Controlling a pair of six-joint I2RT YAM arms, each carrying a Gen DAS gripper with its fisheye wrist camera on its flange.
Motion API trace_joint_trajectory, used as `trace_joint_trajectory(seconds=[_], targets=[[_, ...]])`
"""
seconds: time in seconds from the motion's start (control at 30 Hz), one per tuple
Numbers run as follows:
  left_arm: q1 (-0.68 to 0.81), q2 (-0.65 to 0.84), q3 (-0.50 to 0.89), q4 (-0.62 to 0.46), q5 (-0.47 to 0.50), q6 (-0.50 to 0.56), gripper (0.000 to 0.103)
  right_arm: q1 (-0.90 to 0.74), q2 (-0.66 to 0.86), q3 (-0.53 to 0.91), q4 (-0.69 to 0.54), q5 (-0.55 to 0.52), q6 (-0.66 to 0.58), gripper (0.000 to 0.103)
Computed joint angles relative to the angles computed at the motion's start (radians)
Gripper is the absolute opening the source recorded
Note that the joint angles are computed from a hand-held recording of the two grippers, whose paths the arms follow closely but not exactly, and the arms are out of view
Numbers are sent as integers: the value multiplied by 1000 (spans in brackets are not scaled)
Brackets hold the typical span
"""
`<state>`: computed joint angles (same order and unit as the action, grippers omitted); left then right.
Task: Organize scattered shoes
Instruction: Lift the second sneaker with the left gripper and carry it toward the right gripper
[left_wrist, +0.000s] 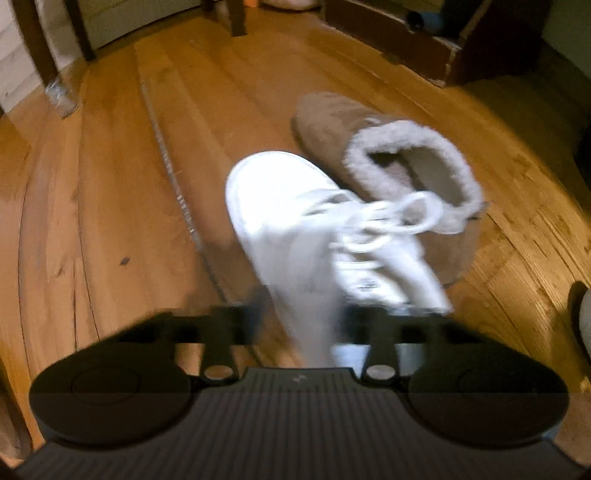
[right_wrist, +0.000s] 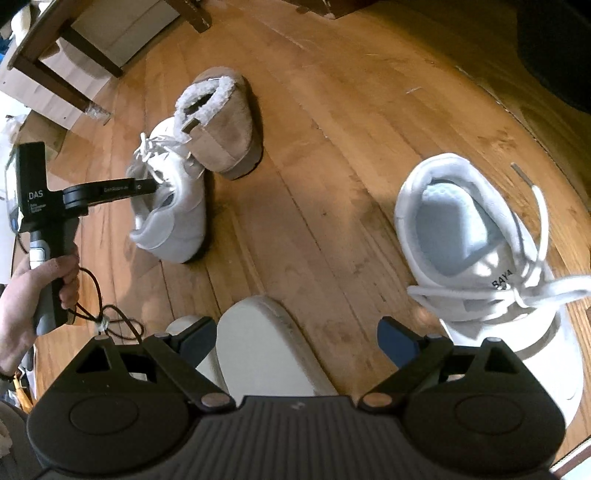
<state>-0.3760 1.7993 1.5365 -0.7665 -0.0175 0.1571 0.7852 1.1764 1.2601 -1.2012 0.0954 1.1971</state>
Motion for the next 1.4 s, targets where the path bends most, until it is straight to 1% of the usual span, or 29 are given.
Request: trace_joint_trajectory(seconds=[0.03, 0.1, 0.17, 0.23, 0.27, 0.3, 0.37, 0.5, 0.57, 0.7, 0.87, 0.93, 1.0, 1.07, 1.17, 1.23, 1.3, 1.37, 1.4], targets=[[-7, 1, -6, 12, -16, 11, 21, -1, -2, -2, -1, 0, -2, 95], [1, 10, -2, 13, -2, -2, 22, -5, -8, -12, 1, -2, -3, 95], [20, 28, 16, 4, 31, -13, 27, -9, -14, -24, 3, -7, -2, 95], [53, 54, 39, -14, 90, -40, 28, -13, -12, -31, 5, -12, -1, 95], [65, 62, 48, -23, 114, -54, 28, -14, -11, -32, 6, -14, -1, 95], [78, 70, 57, -31, 138, -67, 25, -15, -11, -33, 6, -15, -2, 95], [84, 64, 67, -45, 153, -80, 20, -16, -13, -35, 8, -16, -5, 95], [99, 31, 64, -27, 174, -107, 20, -20, -27, -37, 0, -13, 2, 95], [112, 29, 81, -37, 194, -128, 20, -21, -34, -37, -12, -10, 7, 95], [131, 58, 160, -140, 247, -151, 20, -26, -53, -44, -31, -8, 21, 95], [148, 68, 175, -233, 329, -174, 20, -41, -101, -70, -40, -16, 55, 95], [147, 62, 173, -266, 350, -166, 20, -40, -112, -70, -50, -12, 62, 95], [134, 36, 157, -286, 340, -164, 20, -33, -120, -59, -72, -1, 73, 95], [102, -29, 115, -317, 330, -151, 22, -29, -131, -44, -97, 9, 83, 95], [65, -96, 89, -361, 365, -135, 23, -24, -155, -13, -147, 32, 102, 95], [37, -130, 85, -402, 420, -159, 23, -20, -177, 18, -202, 58, 126, 95], [20, -132, 95, -433, 476, -174, 23, -15, -190, 39, -246, 77, 146, 95], [-7, -139, 97, -447, 521, -193, 23, -4, -205, 65, -303, 103, 176, 95], [-36, -150, 91, -444, 528, -192, 23, 8, -212, 71, -324, 115, 193, 95]])
